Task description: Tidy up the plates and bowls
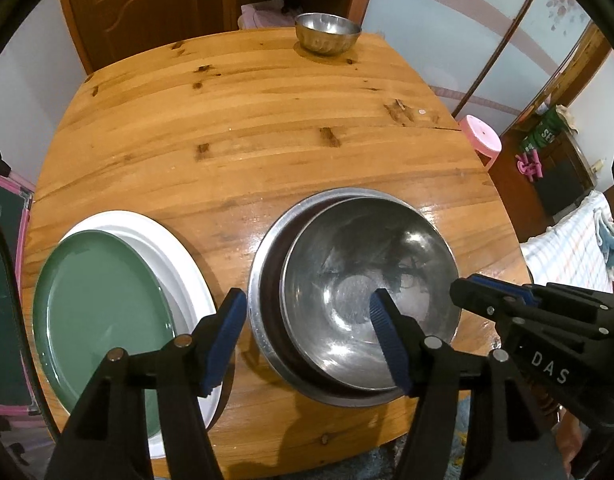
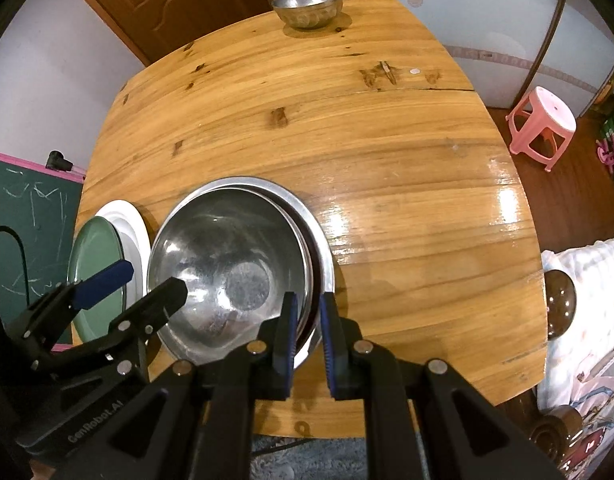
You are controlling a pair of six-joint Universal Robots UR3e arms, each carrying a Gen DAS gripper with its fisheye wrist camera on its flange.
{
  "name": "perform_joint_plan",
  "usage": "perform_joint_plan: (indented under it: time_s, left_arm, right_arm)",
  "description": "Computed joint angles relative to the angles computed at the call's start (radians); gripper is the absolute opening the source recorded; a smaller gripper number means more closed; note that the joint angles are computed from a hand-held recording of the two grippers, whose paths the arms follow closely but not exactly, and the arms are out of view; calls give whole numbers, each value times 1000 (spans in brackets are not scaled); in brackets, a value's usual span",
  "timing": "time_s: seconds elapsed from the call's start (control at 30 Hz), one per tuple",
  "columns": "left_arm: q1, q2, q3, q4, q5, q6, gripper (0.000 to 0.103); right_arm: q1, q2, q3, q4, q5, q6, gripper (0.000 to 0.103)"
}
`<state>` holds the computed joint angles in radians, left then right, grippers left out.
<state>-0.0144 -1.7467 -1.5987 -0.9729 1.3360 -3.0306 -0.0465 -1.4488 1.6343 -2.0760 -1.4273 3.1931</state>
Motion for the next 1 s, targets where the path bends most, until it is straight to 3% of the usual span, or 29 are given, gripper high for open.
perform_joint_plan:
  time_s: [0.3,0.67,0.83,1.0]
  left_arm:
    - [16,46,-29,25,-26,24,73]
    - [55,79,-1,-24,-73,29,74]
    - [70,59,85,-88,-90,28,74]
    - [84,10,289,-185,-93,53,74]
  right_arm:
    - [-2,-29,12,-14,17,-18,12]
    - [-20,-53,21,-34,53,-28,12]
    - [-51,-67,-1,-21,70,-46,12]
    - [-85,-71,-113,42,68,-85,12]
